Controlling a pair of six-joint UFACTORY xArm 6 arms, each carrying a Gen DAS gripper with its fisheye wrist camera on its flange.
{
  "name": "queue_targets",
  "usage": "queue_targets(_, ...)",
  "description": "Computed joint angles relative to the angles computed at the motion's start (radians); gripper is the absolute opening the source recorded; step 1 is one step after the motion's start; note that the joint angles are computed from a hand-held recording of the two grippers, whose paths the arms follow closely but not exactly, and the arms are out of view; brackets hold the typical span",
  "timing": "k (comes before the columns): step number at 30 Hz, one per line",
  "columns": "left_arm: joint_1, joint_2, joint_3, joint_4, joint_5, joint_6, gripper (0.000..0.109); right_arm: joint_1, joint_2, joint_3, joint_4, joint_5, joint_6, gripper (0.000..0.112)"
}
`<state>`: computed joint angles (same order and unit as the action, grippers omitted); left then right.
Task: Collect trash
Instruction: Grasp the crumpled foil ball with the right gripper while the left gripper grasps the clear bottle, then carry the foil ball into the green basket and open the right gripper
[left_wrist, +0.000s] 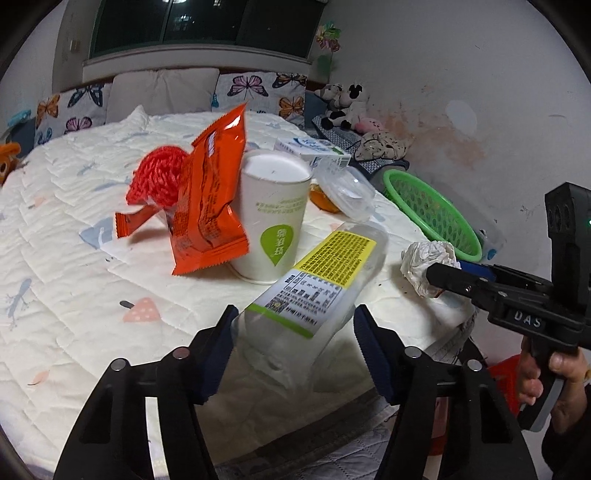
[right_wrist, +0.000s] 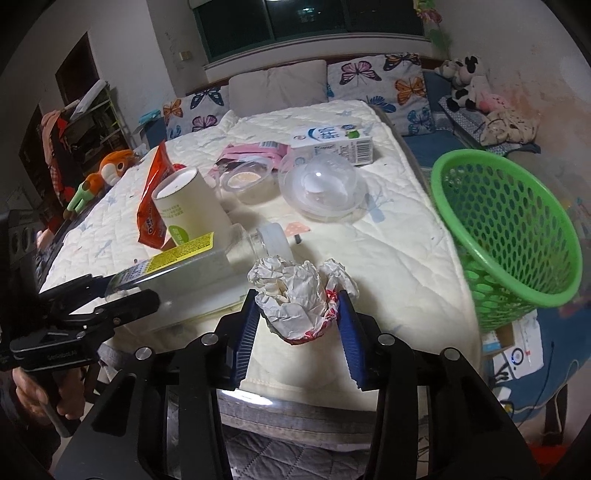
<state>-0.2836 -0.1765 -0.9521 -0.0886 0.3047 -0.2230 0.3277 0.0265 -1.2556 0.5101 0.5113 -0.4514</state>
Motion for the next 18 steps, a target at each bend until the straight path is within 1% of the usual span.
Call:
queue_targets(5,-0.01,-0.011,-0.031,0.06,0.038,-0.04,0.053,-0.03,-0.005,-0.006,0.015,0.002,0.003,0.042)
queue_targets(9,-0.015,-0.013,-0.064,0.075,0.067,-0.047,0.051,-0.056,-0.006,-0.016,0.012,-0.007,0.005,0.042)
queue_targets(18,-0.016,0.018,-0.177,0.014,0.161,0.027,0.05,-0.128,0.036,-0.074,-0.015,-0.025,0.018,0.042)
